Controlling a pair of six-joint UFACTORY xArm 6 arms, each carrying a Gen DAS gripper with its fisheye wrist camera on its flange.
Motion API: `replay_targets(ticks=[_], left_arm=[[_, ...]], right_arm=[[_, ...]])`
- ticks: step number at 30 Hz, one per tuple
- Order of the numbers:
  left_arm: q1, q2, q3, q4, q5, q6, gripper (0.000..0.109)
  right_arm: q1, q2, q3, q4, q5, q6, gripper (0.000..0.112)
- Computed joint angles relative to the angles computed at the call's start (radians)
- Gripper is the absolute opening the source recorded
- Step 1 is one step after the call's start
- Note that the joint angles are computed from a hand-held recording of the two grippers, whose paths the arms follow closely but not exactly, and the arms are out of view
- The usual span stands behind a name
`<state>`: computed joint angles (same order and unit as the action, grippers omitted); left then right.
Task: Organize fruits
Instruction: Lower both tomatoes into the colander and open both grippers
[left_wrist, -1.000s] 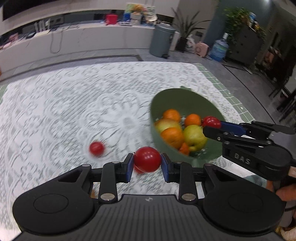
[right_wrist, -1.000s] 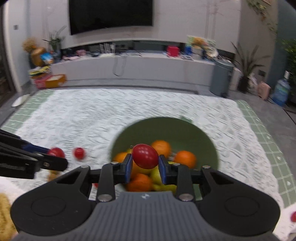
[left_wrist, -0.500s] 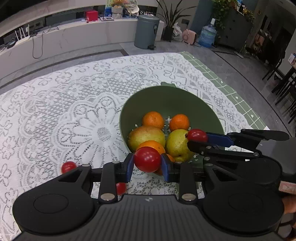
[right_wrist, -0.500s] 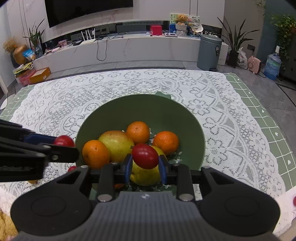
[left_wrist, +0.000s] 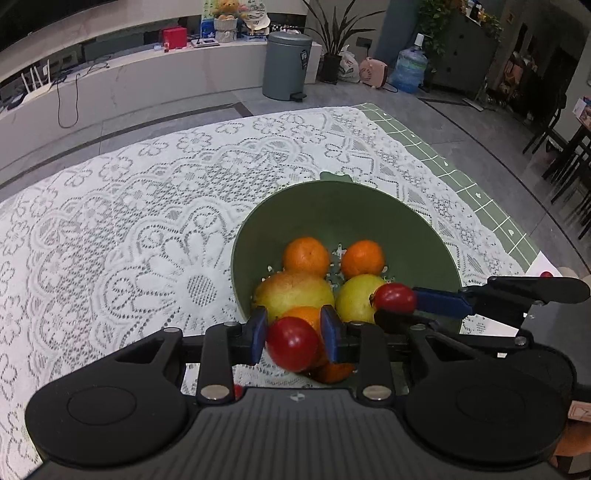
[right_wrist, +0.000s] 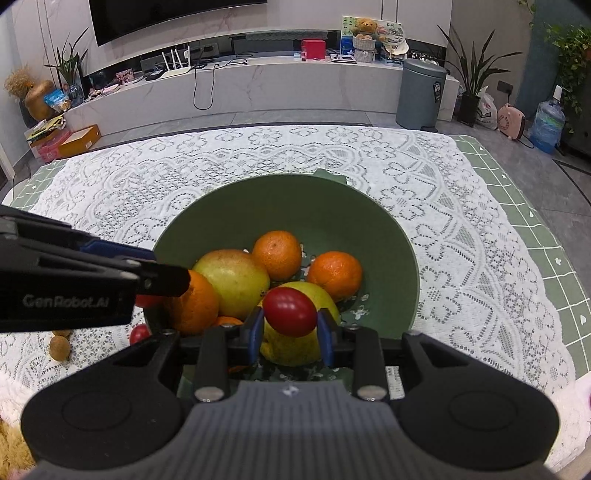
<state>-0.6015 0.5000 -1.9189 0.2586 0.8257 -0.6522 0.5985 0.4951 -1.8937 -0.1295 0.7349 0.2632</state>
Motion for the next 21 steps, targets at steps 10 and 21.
replay_targets(ticks=[10,21], left_arm=[[0.004,0.035,-0.047,0.001,0.0,0.035,0.035],[0.008,0.08,-0.109,0.033,0.053,0.007,0.042]], right_arm=[[-0.001,0.003,-0.004,0.007,0.004,-0.006,0.028],[0.001,0.026,-0.039,0.017,0.04,-0.013,0.029]])
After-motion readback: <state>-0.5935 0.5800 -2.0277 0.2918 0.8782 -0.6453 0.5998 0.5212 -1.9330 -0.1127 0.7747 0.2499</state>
